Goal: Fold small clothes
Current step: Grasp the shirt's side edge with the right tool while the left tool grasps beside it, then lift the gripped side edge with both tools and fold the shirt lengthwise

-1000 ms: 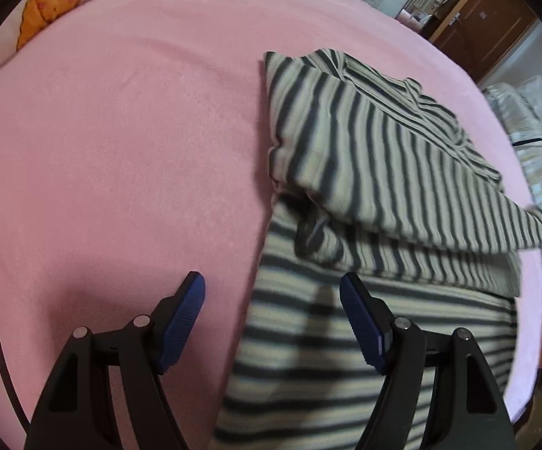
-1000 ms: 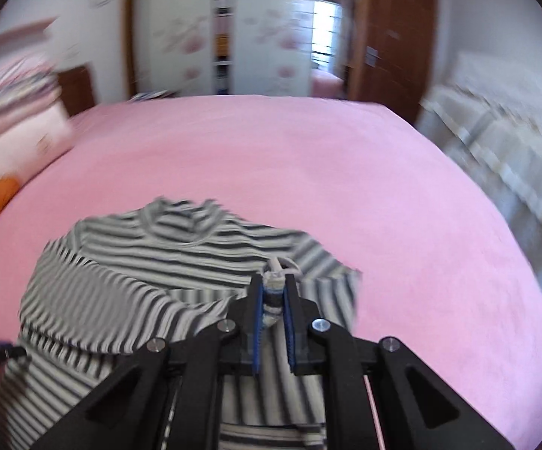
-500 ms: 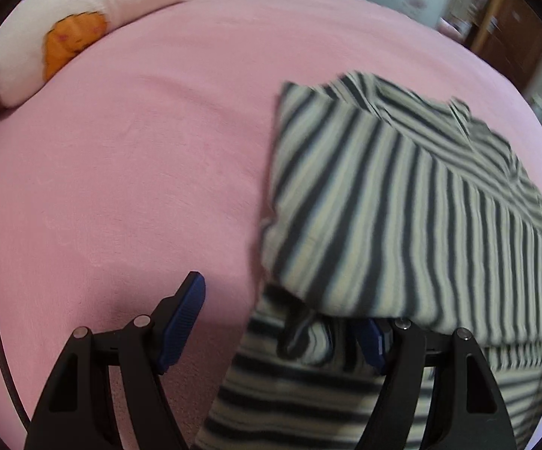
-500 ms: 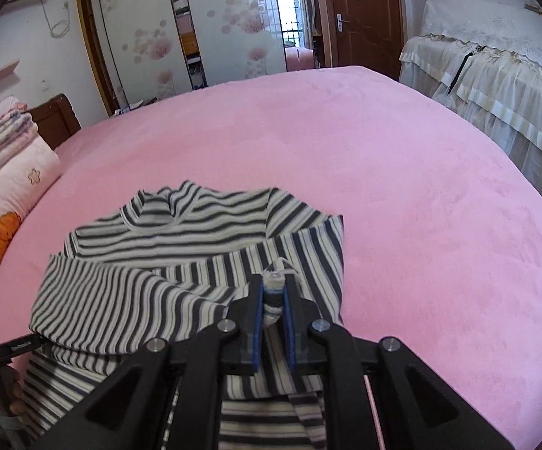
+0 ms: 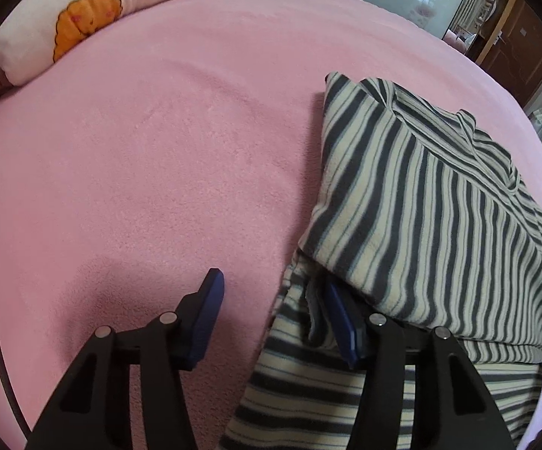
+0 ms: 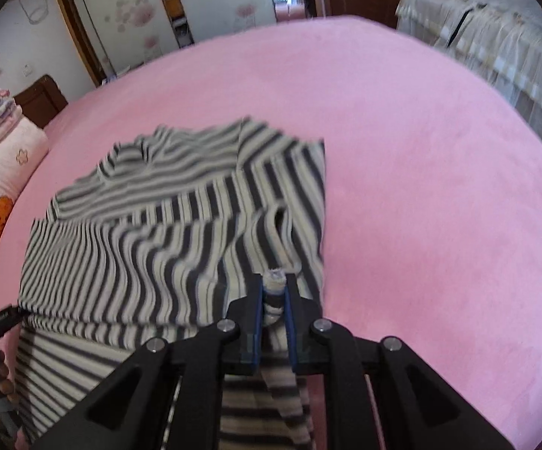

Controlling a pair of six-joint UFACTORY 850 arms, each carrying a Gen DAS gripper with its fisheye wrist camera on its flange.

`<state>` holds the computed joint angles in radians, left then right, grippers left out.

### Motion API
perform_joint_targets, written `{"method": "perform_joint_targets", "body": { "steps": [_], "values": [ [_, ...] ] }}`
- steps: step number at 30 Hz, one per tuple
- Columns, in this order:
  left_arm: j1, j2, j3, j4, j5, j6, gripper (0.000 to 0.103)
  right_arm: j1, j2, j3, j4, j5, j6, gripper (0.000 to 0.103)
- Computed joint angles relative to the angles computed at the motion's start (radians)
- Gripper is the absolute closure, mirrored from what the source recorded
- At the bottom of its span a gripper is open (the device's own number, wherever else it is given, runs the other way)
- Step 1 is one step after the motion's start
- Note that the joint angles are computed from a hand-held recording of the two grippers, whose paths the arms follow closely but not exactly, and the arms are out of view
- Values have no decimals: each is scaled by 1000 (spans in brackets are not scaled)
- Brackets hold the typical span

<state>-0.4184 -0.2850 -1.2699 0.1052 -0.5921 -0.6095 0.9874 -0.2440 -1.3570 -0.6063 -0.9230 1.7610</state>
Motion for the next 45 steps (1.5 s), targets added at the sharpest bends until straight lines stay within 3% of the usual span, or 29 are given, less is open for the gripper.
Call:
{"method": "perform_joint_targets", "body": {
  "steps": [2, 4, 6, 8, 11, 16, 24, 26, 27, 28, 30, 33, 34, 38, 45],
  "values": [
    [22, 0, 5, -82, 5, 77, 48, 5, 15, 15, 1, 9, 2, 82],
    [36, 7, 6, -158, -17, 160, 48, 15, 43, 35, -31, -6, 31, 66],
    [47, 23, 8, -198, -62, 244, 48, 22, 73, 53, -69, -15, 69, 63],
    [46, 41, 6, -183, -100, 309, 48, 14, 109, 78, -103, 15, 92, 63],
    [38, 51, -14, -116, -132, 330, 48, -36, 109, 59, -58, 63, -7, 63],
    [63, -54, -168, -141, -167, 396, 48, -150, 61, 18, 135, 212, -283, 63],
    [82, -315, -492, -243, -226, 453, 48, -232, -28, -31, 349, 192, -521, 63],
    [86, -359, -548, -266, -253, 466, 48, -230, -30, -28, 365, 206, -550, 68],
    [89, -389, -585, -288, -273, 481, 48, -225, -33, -31, 359, 204, -560, 78],
    [90, -418, -619, -302, -288, 493, 48, -219, -38, -39, 347, 192, -569, 89],
    [93, -463, -675, -322, -329, 520, 49, -206, -39, -48, 318, 180, -575, 94],
    [89, -503, -731, -321, -342, 522, 75, -173, -45, -71, 186, 121, -503, 94],
    [88, -505, -735, -316, -335, 518, 90, -161, -46, -77, 129, 92, -466, 95],
    [57, -490, -719, -210, -279, 488, 95, -131, -68, -104, -12, -34, -363, 95],
    [14, -459, -646, -43, -153, 358, 97, -95, -124, -129, -156, -172, -262, 95]
  ]
}}
